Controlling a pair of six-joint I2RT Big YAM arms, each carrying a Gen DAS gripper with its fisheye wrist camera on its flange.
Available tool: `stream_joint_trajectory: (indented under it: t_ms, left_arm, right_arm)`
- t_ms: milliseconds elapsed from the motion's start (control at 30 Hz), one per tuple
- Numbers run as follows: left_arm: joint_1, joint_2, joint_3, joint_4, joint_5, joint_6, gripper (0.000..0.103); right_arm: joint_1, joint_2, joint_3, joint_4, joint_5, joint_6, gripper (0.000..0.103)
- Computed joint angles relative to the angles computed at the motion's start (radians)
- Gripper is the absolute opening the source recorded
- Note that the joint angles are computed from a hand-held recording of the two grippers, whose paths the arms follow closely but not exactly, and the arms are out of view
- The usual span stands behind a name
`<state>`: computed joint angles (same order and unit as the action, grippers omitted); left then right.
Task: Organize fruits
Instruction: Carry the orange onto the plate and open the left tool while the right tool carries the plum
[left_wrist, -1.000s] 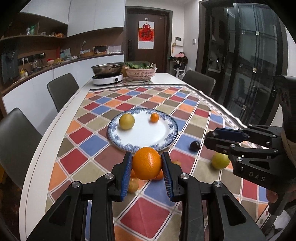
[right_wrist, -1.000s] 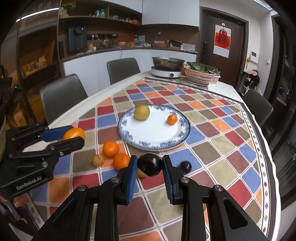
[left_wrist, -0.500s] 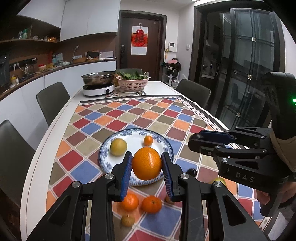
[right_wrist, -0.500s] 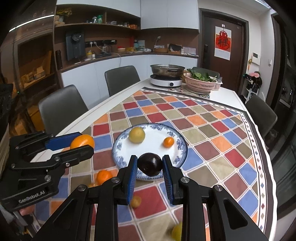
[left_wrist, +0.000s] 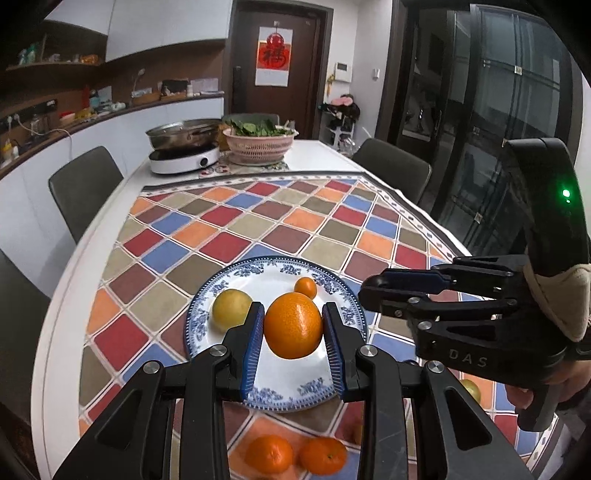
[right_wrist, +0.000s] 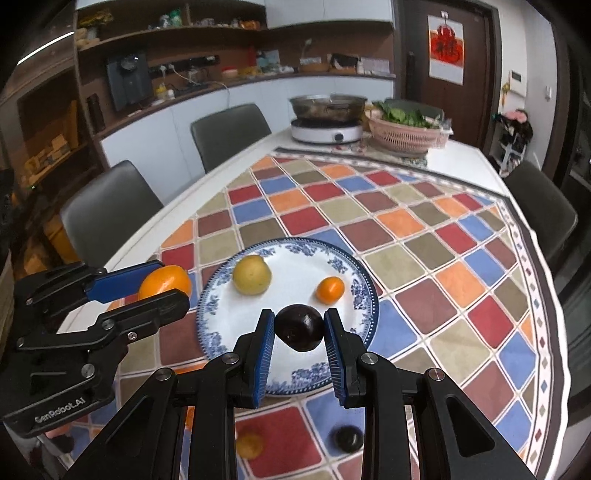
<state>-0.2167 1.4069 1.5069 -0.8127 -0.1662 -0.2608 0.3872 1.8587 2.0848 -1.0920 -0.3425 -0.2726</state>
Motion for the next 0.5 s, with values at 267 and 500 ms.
stream_joint_trajectory:
  t_ms: [267,500]
  left_arm:
    - [0.049,0.118,0.074,-0.064,0.082,-0.009,0.032]
    - [0.075,0.186,0.111,-0.103,0.115,-0.022,0.032]
  right_arm:
    - [0.006,0.181,0.235,-0.173,0.027,-0.008,0.028]
    - [0.011,0.295,0.398,-0.273,0.064,-0.027,0.028]
